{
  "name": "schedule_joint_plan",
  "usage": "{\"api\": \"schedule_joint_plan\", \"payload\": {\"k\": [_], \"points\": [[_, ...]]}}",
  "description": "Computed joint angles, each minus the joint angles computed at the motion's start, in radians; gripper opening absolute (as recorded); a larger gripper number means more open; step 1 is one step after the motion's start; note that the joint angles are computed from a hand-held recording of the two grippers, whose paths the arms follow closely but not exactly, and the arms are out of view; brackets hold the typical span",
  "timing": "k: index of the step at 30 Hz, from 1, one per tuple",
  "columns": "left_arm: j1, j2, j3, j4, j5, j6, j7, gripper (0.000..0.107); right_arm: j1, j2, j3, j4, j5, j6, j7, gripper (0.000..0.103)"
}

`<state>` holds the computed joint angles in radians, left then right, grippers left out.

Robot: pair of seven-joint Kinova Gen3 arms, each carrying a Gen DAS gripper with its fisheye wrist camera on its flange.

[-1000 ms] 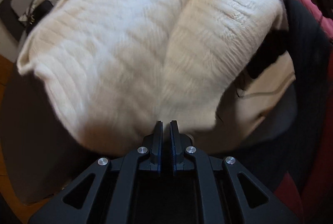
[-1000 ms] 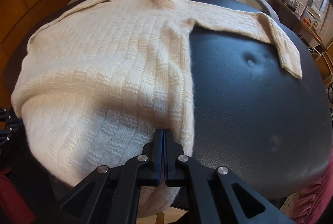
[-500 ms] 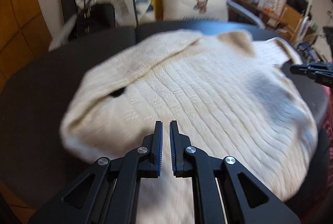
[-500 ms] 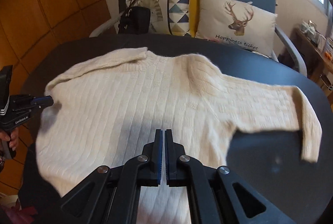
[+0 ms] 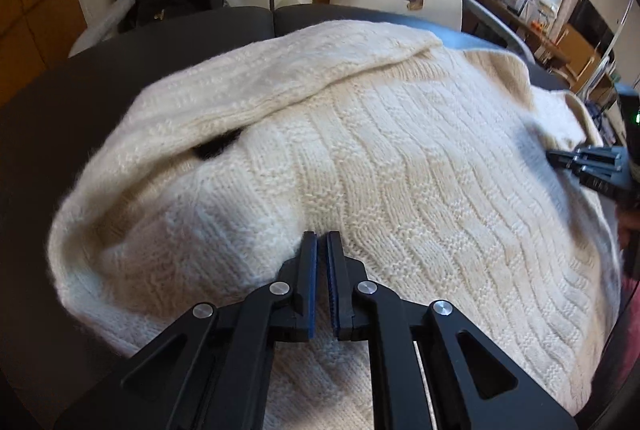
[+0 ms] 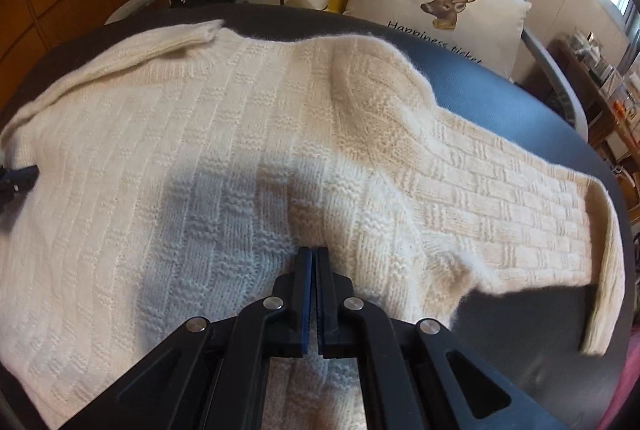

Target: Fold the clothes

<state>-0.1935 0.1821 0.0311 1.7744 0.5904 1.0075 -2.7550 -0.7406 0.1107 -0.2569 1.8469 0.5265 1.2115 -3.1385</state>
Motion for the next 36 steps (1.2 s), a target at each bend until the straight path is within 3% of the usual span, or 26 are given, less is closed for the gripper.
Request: {"api": "schedule_joint_plan", "payload": {"k": [5, 12, 18, 23, 26, 28, 30, 33, 36], "points": [[0.027, 0.015, 0.022, 0.010, 0.034, -0.096, -0.004, 0.007, 0.007, -0.013, 0.006, 0.042, 0.039, -0.012, -0.057, 0.000], [0.006, -0.016, 0.039, 0.123, 0.159, -0.250, -0.152, 0.007, 0.002, 0.024, 0.007, 0.049, 0.109, 0.031, -0.112, 0.000], [-0.036, -0.043, -0.006, 0.143, 0.187, -0.175, -0.234, 0.007, -0.121, 0.118, 0.014, -0.006, 0.150, 0.192, -0.124, 0.000], [-0.015, -0.059, -0.014, 0.138, 0.138, -0.167, -0.231, 0.007, -0.121, 0.007, 0.002, 0.078, 0.104, 0.091, -0.205, 0.000], [-0.019, -0.094, -0.026, 0.152, 0.145, -0.123, -0.244, 0.007, -0.042, -0.053, -0.025, 0.076, 0.046, 0.032, -0.168, 0.002], [-0.007, -0.124, -0.046, 0.172, 0.154, -0.102, -0.269, 0.007, -0.050, -0.067, -0.052, 0.059, 0.071, 0.042, -0.208, 0.003], [-0.001, -0.158, -0.045, 0.201, 0.152, -0.107, -0.293, 0.007, -0.095, -0.049, -0.065, 0.035, 0.147, 0.055, -0.235, 0.004], [0.046, -0.171, -0.038, 0.184, 0.123, -0.121, -0.233, 0.007, -0.117, 0.028, -0.065, -0.018, 0.209, 0.084, -0.220, 0.004], [0.112, -0.181, -0.010, 0.155, 0.075, -0.223, -0.118, 0.007, -0.110, 0.069, -0.025, 0.011, 0.229, 0.027, -0.249, 0.004]]}}
